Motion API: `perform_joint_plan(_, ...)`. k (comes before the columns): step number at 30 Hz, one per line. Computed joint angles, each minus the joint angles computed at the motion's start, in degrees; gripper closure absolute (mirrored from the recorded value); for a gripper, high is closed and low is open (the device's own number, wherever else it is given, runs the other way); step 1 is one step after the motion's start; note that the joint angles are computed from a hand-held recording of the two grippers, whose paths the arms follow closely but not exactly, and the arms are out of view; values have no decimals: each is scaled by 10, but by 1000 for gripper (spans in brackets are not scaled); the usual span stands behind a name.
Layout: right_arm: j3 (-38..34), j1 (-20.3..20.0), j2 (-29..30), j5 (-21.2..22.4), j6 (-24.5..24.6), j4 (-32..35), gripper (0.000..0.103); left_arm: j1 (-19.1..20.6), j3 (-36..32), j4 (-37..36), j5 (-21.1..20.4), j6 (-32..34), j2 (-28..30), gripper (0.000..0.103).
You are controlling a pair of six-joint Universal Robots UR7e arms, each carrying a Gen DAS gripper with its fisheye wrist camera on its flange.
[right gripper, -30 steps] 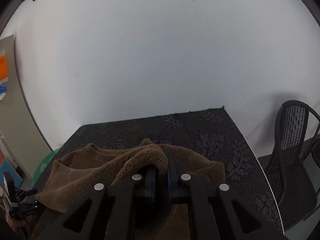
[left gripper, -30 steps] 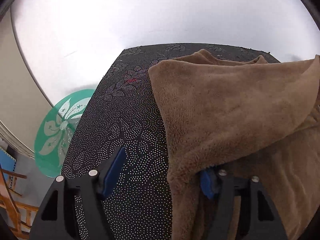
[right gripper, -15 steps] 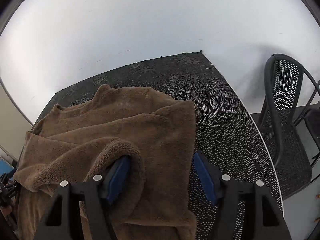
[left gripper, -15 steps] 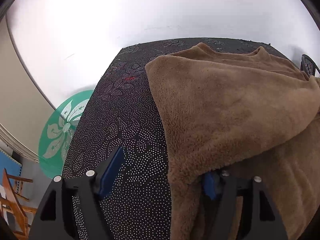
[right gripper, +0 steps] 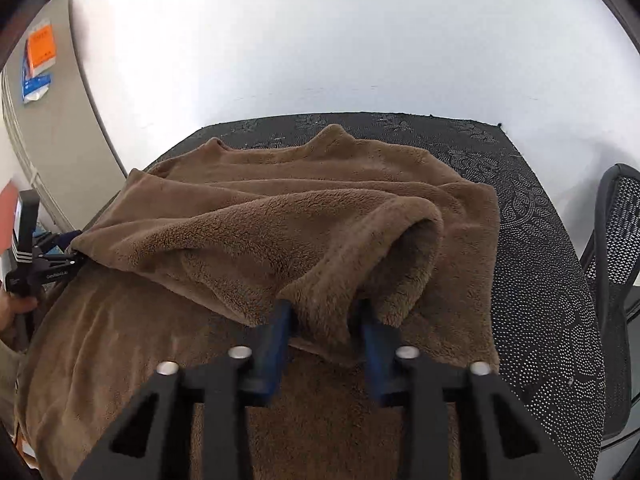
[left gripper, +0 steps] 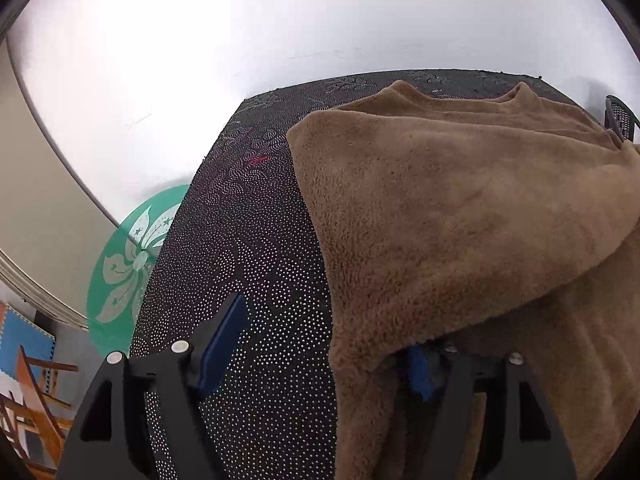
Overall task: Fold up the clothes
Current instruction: 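Lay the sleeve down along the folded side with the right gripper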
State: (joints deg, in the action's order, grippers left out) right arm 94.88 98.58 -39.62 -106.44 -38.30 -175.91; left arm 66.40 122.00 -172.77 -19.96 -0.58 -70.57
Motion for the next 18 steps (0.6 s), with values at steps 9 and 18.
perform_joint_plan(9, 45, 2, -50, 16, 20, -48, 90, 5, 2, 6, -13, -10, -9, 23)
perform_joint_plan(18, 65, -16, -51, -11, 32, 3, 87, 5, 2, 20, -13, -20, -11, 23)
